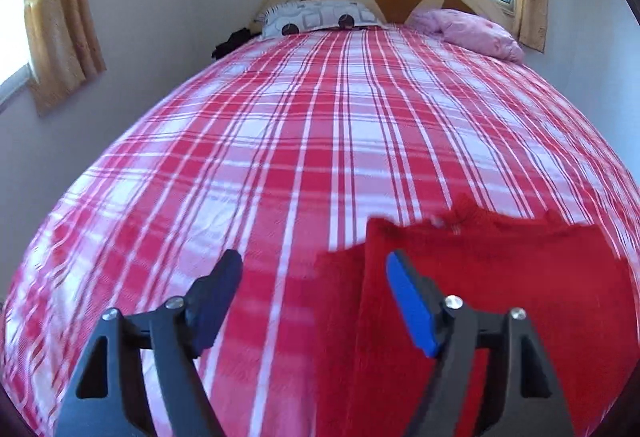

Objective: Fold small clothes

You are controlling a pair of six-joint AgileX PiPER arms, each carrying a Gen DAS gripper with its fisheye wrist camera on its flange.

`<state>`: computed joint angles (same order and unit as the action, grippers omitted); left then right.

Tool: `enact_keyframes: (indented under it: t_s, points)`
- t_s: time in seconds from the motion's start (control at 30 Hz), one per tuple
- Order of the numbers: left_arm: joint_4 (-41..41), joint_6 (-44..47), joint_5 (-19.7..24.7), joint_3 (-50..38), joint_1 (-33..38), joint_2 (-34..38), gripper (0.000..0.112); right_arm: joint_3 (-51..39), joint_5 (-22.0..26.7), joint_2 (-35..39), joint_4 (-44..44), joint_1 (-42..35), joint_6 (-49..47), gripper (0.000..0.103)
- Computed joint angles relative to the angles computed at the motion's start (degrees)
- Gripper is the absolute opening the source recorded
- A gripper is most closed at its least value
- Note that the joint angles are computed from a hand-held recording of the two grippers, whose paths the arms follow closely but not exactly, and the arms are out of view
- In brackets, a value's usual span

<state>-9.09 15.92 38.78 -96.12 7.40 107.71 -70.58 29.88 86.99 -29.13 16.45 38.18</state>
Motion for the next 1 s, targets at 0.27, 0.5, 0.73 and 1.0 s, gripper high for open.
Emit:
enact_keyframes:
  t_s: [0.27, 0.5, 0.73, 1.0]
  points:
    - [-7.1, 8.5, -9.7, 25.9, -0.8, -14.7, 0.078, 15.6, 3.6, -4.4, -19.6, 15.5, 23.8, 0.040]
    - [-3.1, 1.4, -12.0, 30.5, -2.9, -13.8, 0.087, 16.9, 3.8, -1.8, -15.8, 15.0, 23.0, 0.038]
    - [-6.6, 1.6, -9.3, 29.6, -1.1, -12.6, 0.099, 18.4, 5.4, -3.5, -15.9, 17.5, 24.6, 0.038]
    - [-2.5, -2.2, -10.4, 30.7, -2.0, -13.2, 0.102, 22.1, 6.3, -7.3, -17.3, 21.1, 27.4, 0.038]
